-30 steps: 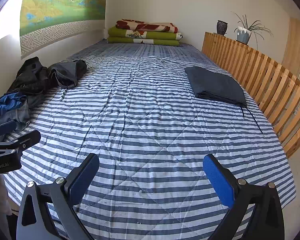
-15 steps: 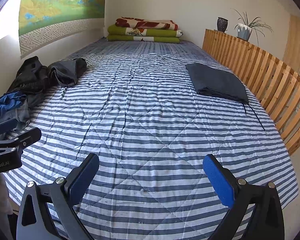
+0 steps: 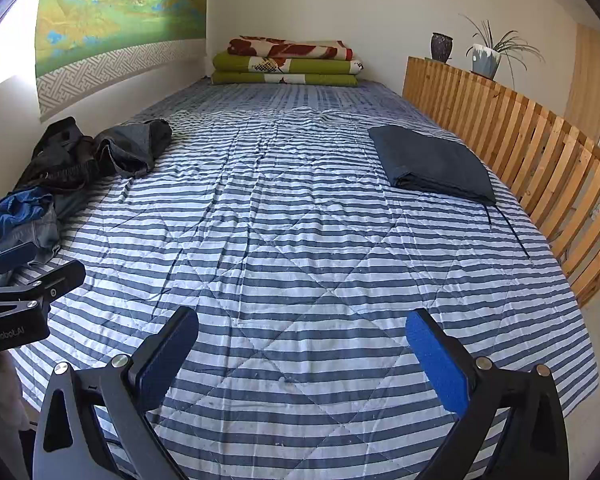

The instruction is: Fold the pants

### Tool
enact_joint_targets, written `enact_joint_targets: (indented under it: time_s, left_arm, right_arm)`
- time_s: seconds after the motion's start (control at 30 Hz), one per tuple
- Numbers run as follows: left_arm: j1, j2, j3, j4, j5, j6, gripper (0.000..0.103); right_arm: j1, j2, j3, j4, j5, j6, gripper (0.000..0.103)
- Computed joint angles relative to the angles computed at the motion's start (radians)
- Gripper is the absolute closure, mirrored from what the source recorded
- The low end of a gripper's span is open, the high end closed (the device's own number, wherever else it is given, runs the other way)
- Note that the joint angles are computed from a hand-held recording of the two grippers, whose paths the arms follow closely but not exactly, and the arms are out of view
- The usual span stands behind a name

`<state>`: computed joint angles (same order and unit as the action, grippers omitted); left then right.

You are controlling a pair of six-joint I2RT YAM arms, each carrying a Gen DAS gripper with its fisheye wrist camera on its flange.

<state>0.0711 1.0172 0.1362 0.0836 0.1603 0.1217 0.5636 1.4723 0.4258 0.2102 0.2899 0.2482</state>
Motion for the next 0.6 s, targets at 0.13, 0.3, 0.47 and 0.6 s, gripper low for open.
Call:
enact_joint_targets:
  time_s: [0.13, 0.3, 0.47, 0.6]
  left_arm:
    - [-0.005, -0.003, -0.002, 0.005, -0.012, -0.004, 0.000]
    - [0.002, -0.001, 0.001, 0.004, -0.009, -0.003, 0.000]
    - [-0.001, -0.006, -0.002, 0.006, -0.014, -0.004, 0.000]
    - [-0.003, -0.006, 0.001, 0.003, -0.017, -0.004, 0.000]
  right_arm:
    - [-0.005, 0.005, 0.005, 0.001, -0.007, 0.000, 0.001]
    - [-0.003, 0.015, 0.008, 0.007, -0.008, -0.003, 0.001]
    - [-0.001, 0.020, 0.012, 0.009, -0.008, -0.001, 0.001]
    - [0.007, 0.026, 0.016, 0.008, -0.003, 0.002, 0.001]
